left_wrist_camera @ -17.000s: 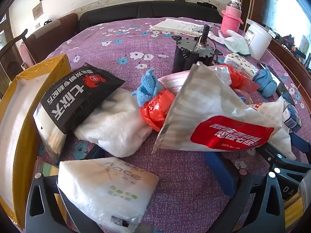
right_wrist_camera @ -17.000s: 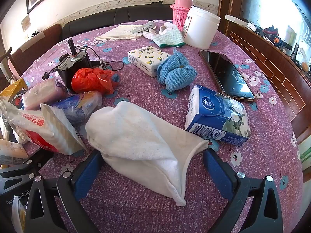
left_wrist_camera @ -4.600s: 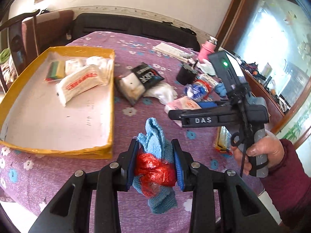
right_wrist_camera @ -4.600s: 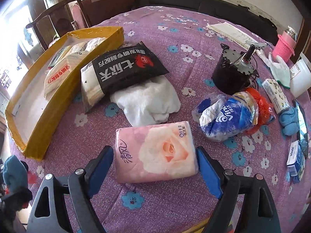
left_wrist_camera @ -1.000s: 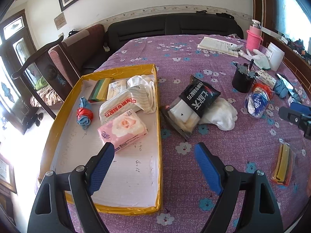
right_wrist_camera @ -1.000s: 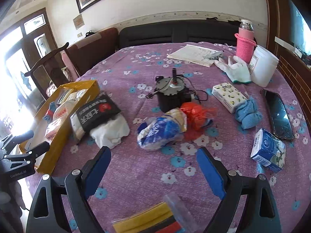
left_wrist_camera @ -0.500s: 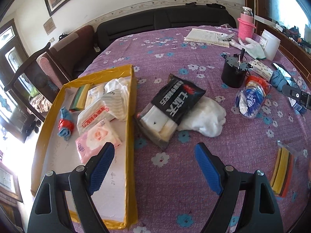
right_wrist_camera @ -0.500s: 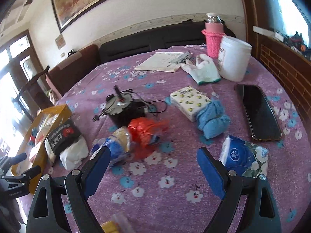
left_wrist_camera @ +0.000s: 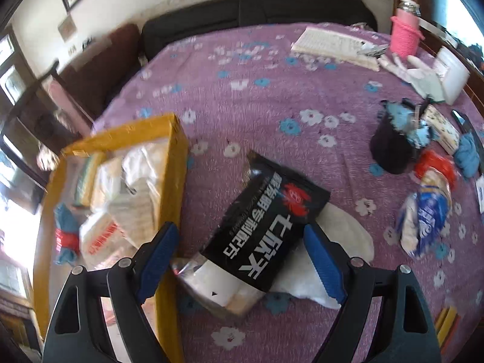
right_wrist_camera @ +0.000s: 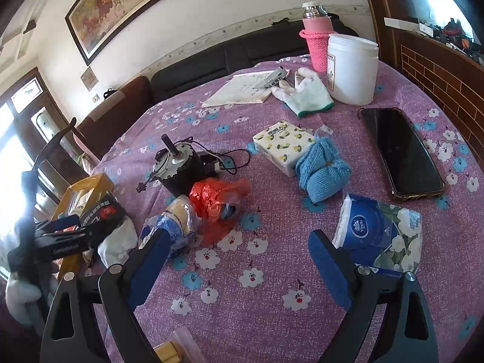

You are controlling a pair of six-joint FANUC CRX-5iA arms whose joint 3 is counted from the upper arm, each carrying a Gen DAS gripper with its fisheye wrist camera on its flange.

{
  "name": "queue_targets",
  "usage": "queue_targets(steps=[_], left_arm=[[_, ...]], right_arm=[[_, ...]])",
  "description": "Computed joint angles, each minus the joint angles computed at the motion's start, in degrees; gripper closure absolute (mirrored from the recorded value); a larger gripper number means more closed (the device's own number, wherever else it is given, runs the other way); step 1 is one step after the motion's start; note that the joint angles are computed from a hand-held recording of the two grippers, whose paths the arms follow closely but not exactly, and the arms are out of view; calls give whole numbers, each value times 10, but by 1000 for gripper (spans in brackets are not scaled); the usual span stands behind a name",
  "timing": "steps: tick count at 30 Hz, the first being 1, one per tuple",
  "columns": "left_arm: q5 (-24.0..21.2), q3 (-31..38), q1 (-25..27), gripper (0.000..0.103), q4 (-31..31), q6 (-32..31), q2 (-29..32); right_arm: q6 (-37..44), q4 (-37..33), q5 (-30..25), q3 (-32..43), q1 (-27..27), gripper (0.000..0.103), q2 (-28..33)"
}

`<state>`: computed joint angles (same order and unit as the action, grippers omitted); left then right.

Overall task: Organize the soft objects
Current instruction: 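Release both items in the tray and return both grippers to the table, then grasp the black snack bag with the left gripper while the right gripper grasps the blue tissue pack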

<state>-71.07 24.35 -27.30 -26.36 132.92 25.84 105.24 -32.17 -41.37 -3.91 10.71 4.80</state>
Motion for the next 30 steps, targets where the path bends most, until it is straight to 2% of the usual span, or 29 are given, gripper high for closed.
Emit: queue_targets(steps=[2,3,4,6,8,9,11,12,13,15,18,21,30], left_arm=[[43,-33,20,19,63,-18,-15],[88,-66,29,19,105,-39,-35],[153,-114,41,19,170,-87,-61],[243,-189,50,19,288,-198,-100],[299,-245,53,19,386,-293,-126],[312,-257,48,19,397,-308,-135],[297,-237,38,19,340,-256,-137],[269,-211,29,19,280,-200,-131],[250,-194,24,19,249,-170,-124],[225,-183,27,19,228,-134,-113],[216,-183,28,19,219,-113,-107],[196,-165,9,19,178,-80,-96],[165,-114,-25,18,120,-40,-42]], right_arm=[[-2,2,1,-1,1,9,0],[-8,8,5,-4,4,9,0],[-10,9,6,-4,4,9,0],[-9,5,-3,2,2,9,7],[-9,-2,-21,11,-2,9,15],[-8,-7,-27,14,-4,9,18],[-10,-7,-28,16,-4,9,20],[-14,-3,-23,14,-3,9,19],[-16,-1,-22,12,-2,9,18],[-19,1,-22,12,-1,9,18],[-23,6,-21,12,-1,9,20],[-22,4,-31,17,-2,9,24],[-23,7,-32,17,1,9,26]])
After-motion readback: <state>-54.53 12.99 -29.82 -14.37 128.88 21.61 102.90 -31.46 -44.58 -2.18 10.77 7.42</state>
